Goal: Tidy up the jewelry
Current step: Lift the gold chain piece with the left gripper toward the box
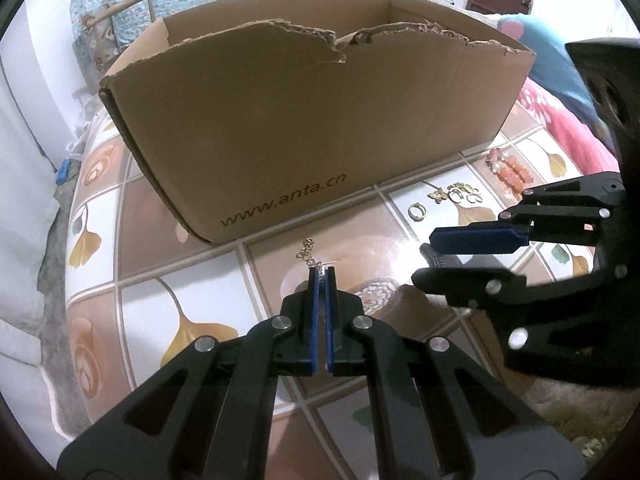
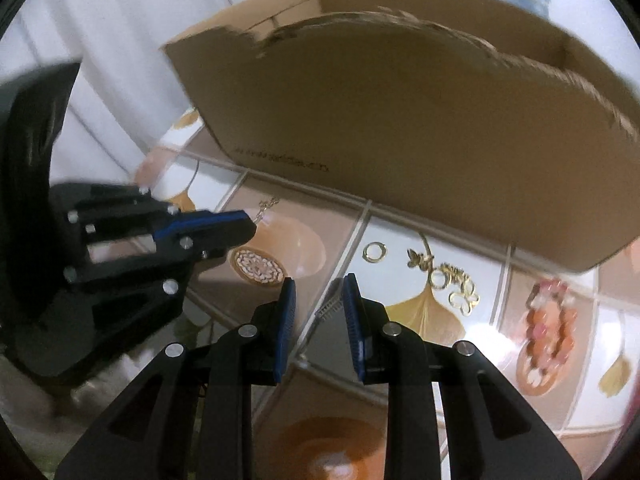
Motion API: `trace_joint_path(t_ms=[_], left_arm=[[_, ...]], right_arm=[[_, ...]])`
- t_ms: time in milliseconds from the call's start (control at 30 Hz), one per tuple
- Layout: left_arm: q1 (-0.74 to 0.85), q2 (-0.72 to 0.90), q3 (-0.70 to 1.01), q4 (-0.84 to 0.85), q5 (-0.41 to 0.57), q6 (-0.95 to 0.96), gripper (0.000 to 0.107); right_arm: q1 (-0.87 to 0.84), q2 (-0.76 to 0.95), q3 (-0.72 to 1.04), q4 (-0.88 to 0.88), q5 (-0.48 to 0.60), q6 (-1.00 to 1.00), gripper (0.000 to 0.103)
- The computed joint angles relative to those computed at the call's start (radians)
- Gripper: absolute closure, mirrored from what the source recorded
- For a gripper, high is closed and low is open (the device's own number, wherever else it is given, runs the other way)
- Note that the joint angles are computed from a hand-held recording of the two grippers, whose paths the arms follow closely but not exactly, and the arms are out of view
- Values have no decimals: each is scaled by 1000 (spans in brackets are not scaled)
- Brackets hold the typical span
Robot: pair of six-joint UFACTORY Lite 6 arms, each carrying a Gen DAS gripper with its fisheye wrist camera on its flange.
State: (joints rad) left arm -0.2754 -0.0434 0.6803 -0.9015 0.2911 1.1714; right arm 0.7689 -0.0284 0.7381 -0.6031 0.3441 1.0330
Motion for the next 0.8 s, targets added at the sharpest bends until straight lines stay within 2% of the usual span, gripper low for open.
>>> trace_joint_path(t_ms=[100, 167, 267, 333, 433, 567, 633, 800], left_arm=[[1, 0, 0, -5, 1, 6, 105], [-1, 1, 0, -6, 0, 4, 105], [4, -4, -3, -13, 5, 13, 105], [5, -6, -4, -21, 6, 21, 105], [8, -8, -6, -23, 7, 26, 105], [6, -8, -7, -25, 4, 27, 105], [7, -8, -8, -32, 5, 33, 105], [4, -7, -8, -37, 1, 30, 105]], right_arm=[[81, 37, 25, -202, 94, 153, 79], [83, 44, 36, -193, 116, 145, 79], [39, 39, 30, -94, 60, 92, 79], [43, 42, 34, -92, 60, 91, 82], [74, 62, 56, -138, 114, 99, 85], [66, -9, -2, -119, 173, 67, 86], [28, -42, -27, -79, 154, 31, 86], [-61, -32, -19, 98, 10, -64, 86]])
